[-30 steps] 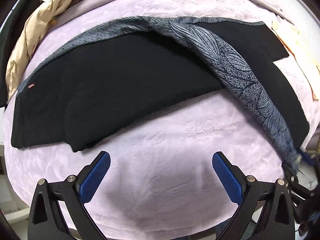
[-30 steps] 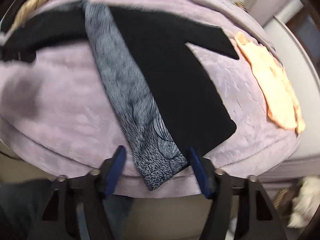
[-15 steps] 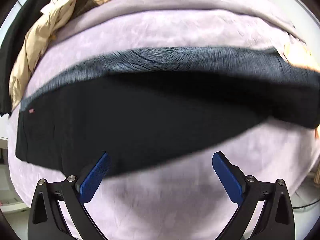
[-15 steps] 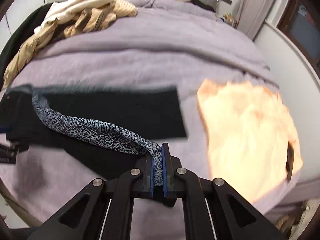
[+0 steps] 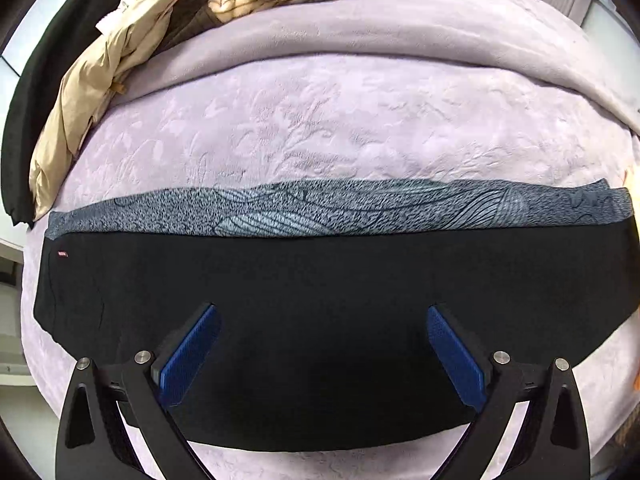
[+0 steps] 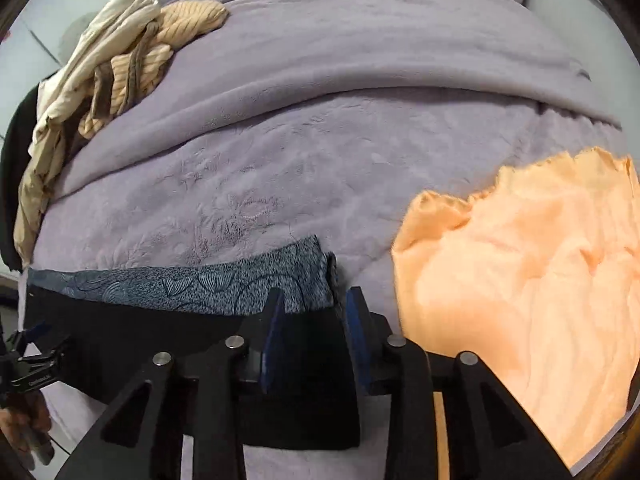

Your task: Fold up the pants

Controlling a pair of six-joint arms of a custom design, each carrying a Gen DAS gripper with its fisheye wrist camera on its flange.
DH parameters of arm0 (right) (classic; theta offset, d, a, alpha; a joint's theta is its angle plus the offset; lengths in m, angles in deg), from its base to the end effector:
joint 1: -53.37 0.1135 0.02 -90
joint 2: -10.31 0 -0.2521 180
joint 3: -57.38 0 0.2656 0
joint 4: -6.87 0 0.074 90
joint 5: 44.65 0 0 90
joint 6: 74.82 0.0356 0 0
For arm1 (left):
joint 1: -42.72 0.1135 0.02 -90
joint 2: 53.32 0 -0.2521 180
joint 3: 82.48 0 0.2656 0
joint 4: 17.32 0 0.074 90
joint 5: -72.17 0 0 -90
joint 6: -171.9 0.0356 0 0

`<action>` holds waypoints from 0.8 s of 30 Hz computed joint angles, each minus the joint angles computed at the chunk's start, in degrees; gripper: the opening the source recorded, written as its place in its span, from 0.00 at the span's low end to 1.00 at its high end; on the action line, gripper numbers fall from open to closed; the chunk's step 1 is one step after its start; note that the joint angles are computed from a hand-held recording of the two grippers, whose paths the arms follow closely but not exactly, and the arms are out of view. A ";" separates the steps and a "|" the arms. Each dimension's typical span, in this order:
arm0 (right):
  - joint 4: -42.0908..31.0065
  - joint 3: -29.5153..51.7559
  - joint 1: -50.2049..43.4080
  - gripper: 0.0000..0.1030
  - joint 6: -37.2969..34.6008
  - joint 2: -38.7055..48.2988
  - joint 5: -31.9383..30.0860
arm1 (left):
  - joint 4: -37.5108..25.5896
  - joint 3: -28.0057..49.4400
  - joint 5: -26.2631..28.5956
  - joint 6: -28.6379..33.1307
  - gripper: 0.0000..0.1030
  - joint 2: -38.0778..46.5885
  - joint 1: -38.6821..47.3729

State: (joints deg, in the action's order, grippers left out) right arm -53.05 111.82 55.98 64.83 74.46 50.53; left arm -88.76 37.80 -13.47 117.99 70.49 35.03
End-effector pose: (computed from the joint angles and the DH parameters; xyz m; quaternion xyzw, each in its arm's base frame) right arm 0.2099 0.0064 0.1930 0.3997 0.8984 0.0379 0.1782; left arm 0.4493 -0.0634 0.2009 0.3740 0.9174 -0.0045 0.1359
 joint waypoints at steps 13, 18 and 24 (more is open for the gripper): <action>13.87 -3.19 -4.63 0.13 -3.45 10.23 -6.87 | 4.86 -3.36 -2.96 -2.51 0.99 -0.21 -0.95; 15.76 0.17 -7.06 0.13 -8.54 8.71 -8.21 | 7.03 -2.24 -2.59 -4.35 0.99 0.27 -1.21; 17.94 -5.65 -9.21 0.24 -8.40 12.79 -12.24 | 5.01 3.23 -6.05 -8.59 0.99 5.40 -1.00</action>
